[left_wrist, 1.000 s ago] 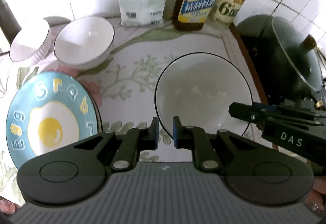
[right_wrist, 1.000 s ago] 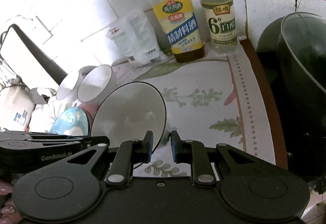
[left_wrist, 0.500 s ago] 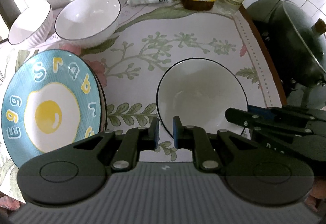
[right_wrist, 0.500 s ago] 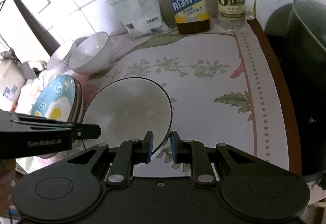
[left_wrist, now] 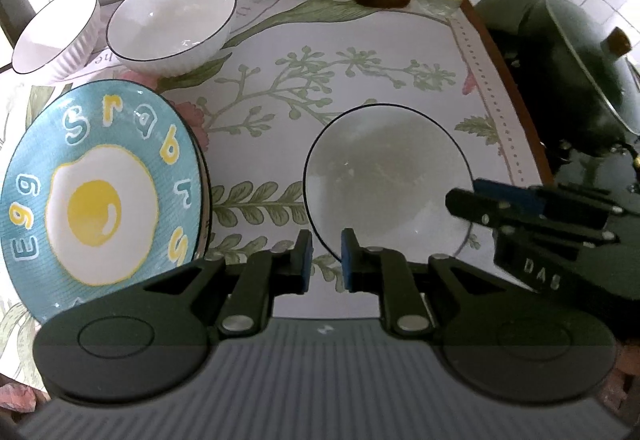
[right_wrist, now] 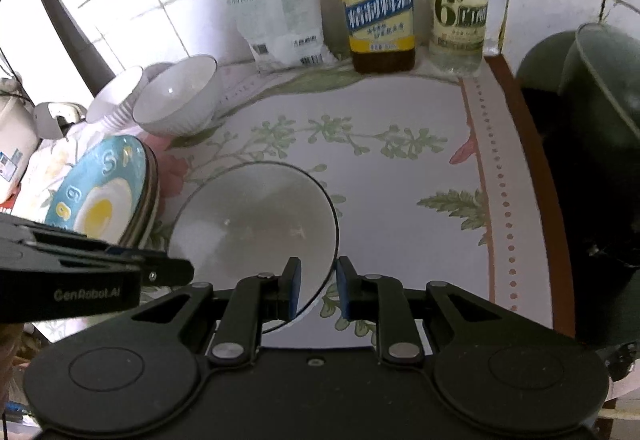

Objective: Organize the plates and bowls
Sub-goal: 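Carry the white bowl with both grippers toward the plate stack, then set the bowl down beside the plate stack and open both grippers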

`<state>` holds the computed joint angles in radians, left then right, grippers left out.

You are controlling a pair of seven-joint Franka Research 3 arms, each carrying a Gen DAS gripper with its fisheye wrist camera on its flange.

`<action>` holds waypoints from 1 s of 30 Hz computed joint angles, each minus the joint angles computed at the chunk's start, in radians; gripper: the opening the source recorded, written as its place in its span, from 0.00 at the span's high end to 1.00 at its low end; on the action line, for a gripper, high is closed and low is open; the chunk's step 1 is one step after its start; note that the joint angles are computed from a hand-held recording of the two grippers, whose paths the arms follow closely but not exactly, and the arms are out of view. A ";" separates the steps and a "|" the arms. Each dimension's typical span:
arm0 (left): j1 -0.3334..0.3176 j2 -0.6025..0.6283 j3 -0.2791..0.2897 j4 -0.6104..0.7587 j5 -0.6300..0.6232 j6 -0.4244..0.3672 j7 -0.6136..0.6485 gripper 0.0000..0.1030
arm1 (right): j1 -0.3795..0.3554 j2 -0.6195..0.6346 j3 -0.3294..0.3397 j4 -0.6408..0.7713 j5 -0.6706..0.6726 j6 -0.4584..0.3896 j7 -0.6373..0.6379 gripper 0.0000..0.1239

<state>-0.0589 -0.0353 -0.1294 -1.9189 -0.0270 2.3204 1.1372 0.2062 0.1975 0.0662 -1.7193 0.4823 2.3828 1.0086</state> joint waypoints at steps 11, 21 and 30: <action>-0.002 -0.159 0.024 -0.055 -0.030 -0.072 0.052 0.85 | 0.014 -0.166 0.000 -0.113 0.092 0.064 -0.069 0.78; -0.010 -0.333 0.049 -0.108 0.013 -0.085 0.093 0.75 | 0.065 -0.296 -0.008 -0.183 0.182 0.106 -0.122 0.65; 0.009 -0.429 0.068 -0.129 0.069 -0.101 0.088 0.60 | 0.111 -0.323 -0.011 -0.172 0.248 0.129 -0.187 0.48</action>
